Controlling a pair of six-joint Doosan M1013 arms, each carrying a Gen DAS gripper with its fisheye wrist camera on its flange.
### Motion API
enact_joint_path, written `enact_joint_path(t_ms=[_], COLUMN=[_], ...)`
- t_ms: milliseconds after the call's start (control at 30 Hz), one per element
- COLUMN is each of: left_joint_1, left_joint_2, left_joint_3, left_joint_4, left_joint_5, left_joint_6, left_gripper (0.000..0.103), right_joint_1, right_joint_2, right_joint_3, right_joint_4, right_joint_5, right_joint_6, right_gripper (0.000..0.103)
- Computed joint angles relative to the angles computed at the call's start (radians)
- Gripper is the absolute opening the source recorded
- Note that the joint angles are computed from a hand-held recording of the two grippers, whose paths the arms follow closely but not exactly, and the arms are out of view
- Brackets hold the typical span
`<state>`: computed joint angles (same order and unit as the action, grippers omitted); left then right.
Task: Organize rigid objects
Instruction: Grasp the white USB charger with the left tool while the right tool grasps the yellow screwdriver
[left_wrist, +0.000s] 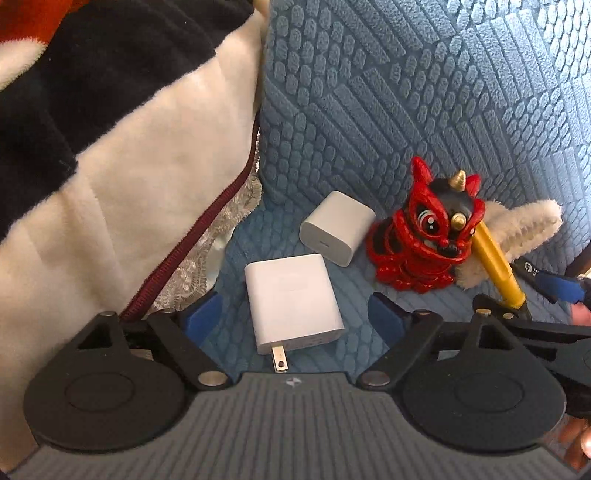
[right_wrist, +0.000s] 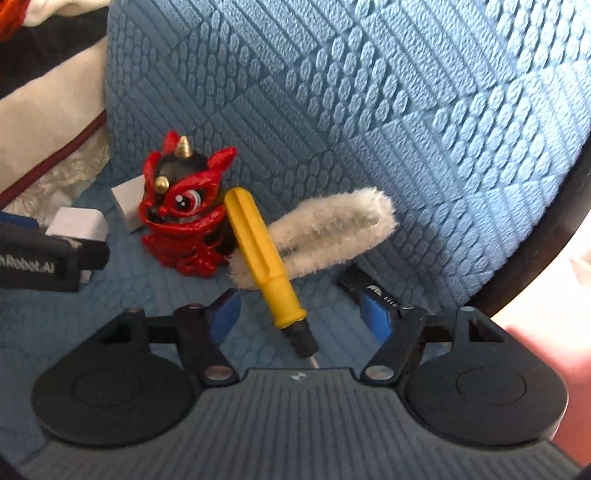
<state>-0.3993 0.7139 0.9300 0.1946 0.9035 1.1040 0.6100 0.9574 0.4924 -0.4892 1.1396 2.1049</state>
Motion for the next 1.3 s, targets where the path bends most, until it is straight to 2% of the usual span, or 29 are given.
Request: enact_joint_path(t_ms=[33, 133, 200, 300, 467, 533, 600, 767, 867, 1200, 1300], left_joint_1=[0.0, -0.003, -0.004, -0.002, -0.007, -0.009, -0.01, 0.0, 0.003, 0.014, 0.018], left_joint_2=[-0.001, 0.0, 0.002, 0.001, 0.004, 0.004, 0.008, 0.01, 0.005, -0.004, -0.017], left_joint_3=[0.002, 0.003, 0.002, 0.005, 0.002, 0.003, -0.002, -0.001, 0.007, 0.028, 0.045], left_joint_4=[-0.003, 0.011, 0.018, 0.009, 0.033, 0.042, 0.056, 0.019, 0.0, -0.047, -0.097], left_joint_5=[-0.003, -0.001, 0.004, -0.008, -0.002, -0.001, 0.01, -0.004, -0.013, -0.047, -0.056], left_joint_6=[-0.001, -0.005, -0.001, -0.007, -0.016, -0.023, -0.033, -0.034, -0.03, -0.032, -0.004], left_gripper=[0.09, 0.09, 0.09, 0.09, 0.09, 0.086, 0.076, 0.067, 0.061, 0.056, 0.056], right_joint_1=[-0.002, 0.0, 0.005, 0.008, 0.01, 0.012, 0.012, 0.012, 0.013, 0.03, 0.037], right_joint_2=[0.01, 0.044, 0.055, 0.064, 0.016, 0.0, -0.025, -0.084, -0.088, -0.147, -0.155], right_joint_3=[-0.021, -0.084, -0.103, -0.126, -0.045, -0.017, 0.026, 0.122, 0.128, 0.23, 0.245], right_joint_4=[0.019, 0.041, 0.032, 0.033, 0.034, 0.031, 0.034, 0.047, 0.053, 0.043, 0.047], right_joint_5=[0.018, 0.072, 0.083, 0.106, 0.049, 0.028, 0.001, -0.043, -0.045, -0.063, -0.06], right_joint_6=[-0.012, -0.039, -0.033, -0.029, 0.004, 0.004, 0.01, 0.025, 0.025, 0.13, 0.133], right_gripper=[0.071, 0.052, 0.025, 0.024, 0.023, 0.023, 0.023, 0.023, 0.023, 0.023, 0.023])
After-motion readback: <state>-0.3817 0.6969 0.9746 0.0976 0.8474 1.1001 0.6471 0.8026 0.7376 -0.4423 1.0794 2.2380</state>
